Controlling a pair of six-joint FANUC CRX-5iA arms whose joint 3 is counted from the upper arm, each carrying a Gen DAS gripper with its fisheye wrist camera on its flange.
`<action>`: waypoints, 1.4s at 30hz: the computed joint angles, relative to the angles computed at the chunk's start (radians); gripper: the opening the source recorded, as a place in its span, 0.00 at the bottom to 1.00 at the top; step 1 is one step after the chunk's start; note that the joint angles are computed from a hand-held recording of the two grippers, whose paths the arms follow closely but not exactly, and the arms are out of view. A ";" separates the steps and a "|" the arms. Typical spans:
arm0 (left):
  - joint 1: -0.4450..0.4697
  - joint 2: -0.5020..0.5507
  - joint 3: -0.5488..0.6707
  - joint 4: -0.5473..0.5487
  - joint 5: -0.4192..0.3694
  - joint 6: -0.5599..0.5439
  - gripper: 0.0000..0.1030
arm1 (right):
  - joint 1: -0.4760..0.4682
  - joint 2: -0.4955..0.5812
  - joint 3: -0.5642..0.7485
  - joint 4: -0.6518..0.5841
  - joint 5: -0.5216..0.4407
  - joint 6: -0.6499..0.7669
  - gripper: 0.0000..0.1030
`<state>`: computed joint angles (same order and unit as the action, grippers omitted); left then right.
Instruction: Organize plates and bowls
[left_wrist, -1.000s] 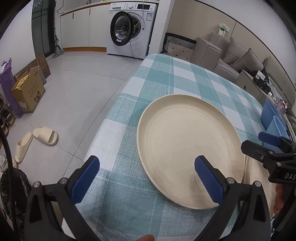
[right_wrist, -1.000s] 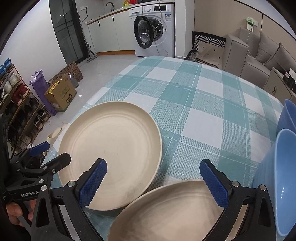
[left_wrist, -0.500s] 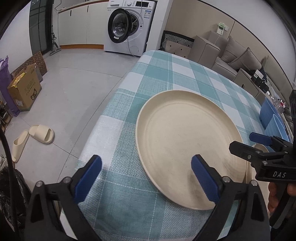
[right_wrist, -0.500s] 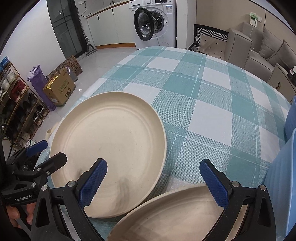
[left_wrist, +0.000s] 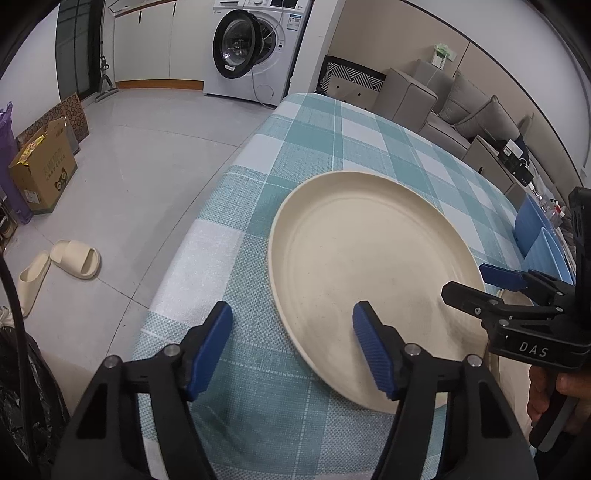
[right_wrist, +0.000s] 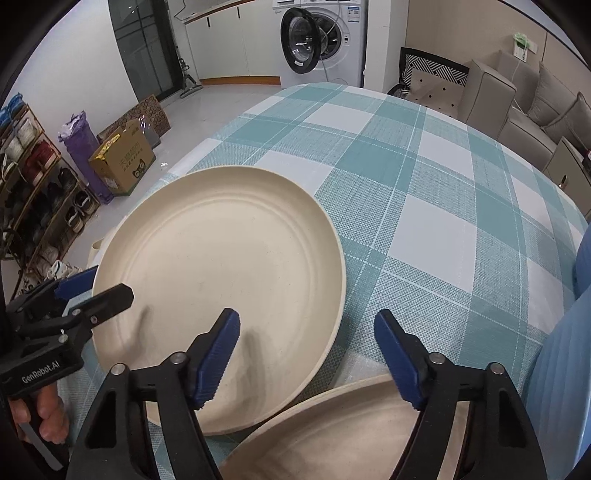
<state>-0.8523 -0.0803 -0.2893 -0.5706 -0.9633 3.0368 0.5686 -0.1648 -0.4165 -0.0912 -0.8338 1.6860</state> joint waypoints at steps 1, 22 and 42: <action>0.000 -0.002 -0.003 0.000 0.005 -0.002 0.64 | 0.003 0.001 -0.002 0.004 0.001 0.001 0.70; -0.041 0.046 0.049 -0.040 -0.065 -0.026 0.25 | 0.012 -0.007 -0.013 0.003 0.005 0.032 0.41; -0.052 0.039 0.055 -0.057 -0.078 -0.017 0.25 | 0.017 -0.039 -0.027 0.006 0.024 0.037 0.41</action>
<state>-0.9046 -0.0409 -0.2342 -0.6279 -1.0412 3.0194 0.5857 -0.2034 -0.4437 -0.0849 -0.8095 1.7233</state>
